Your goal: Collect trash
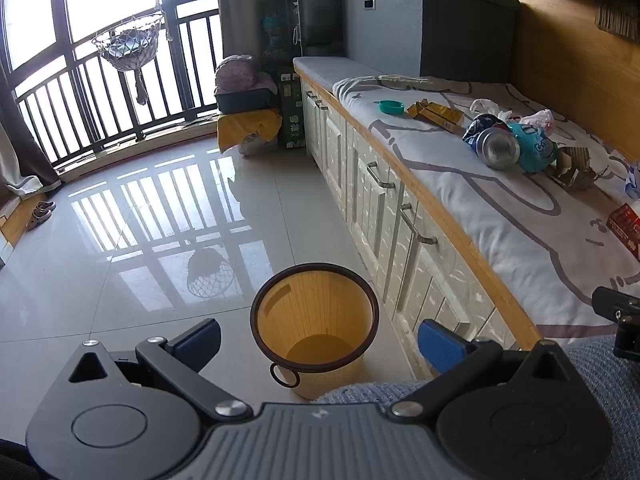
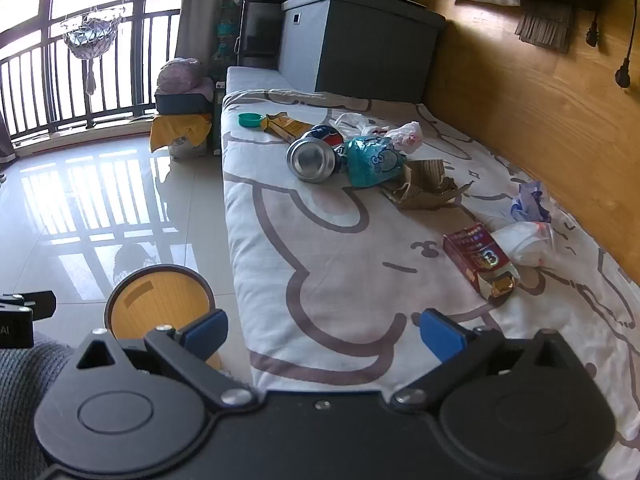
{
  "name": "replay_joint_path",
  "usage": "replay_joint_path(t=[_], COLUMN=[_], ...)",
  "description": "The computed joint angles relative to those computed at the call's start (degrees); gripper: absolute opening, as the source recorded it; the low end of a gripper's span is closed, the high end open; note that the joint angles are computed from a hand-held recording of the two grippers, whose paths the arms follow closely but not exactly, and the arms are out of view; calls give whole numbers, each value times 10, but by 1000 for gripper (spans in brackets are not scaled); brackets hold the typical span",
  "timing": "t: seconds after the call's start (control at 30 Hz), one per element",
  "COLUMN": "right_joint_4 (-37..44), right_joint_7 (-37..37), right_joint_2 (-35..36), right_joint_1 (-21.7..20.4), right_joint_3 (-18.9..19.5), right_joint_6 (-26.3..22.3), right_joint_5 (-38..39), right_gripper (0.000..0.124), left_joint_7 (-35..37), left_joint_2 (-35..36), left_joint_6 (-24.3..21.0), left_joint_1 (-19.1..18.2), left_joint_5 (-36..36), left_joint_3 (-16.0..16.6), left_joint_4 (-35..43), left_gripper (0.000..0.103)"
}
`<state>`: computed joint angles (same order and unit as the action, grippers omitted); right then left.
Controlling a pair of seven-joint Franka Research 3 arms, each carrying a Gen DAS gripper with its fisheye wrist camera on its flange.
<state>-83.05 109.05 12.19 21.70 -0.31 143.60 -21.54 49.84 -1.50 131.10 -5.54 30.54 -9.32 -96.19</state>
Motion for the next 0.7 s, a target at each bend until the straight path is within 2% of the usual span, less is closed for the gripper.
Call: replay_joint_path(t=[0.7], right_joint_4=[1], right_joint_7=[1], right_joint_2=[1], right_joint_1=[1], right_joint_3=[-1], right_joint_6=[-1], right_joint_5=[-2], right_gripper=[103], left_joint_7=[-1], left_joint_2=[0], left_joint_6=[1], left_joint_1=[0], left_joint_5=[1], left_joint_3=[0], left_joint_4=[-1], left_gripper=[103])
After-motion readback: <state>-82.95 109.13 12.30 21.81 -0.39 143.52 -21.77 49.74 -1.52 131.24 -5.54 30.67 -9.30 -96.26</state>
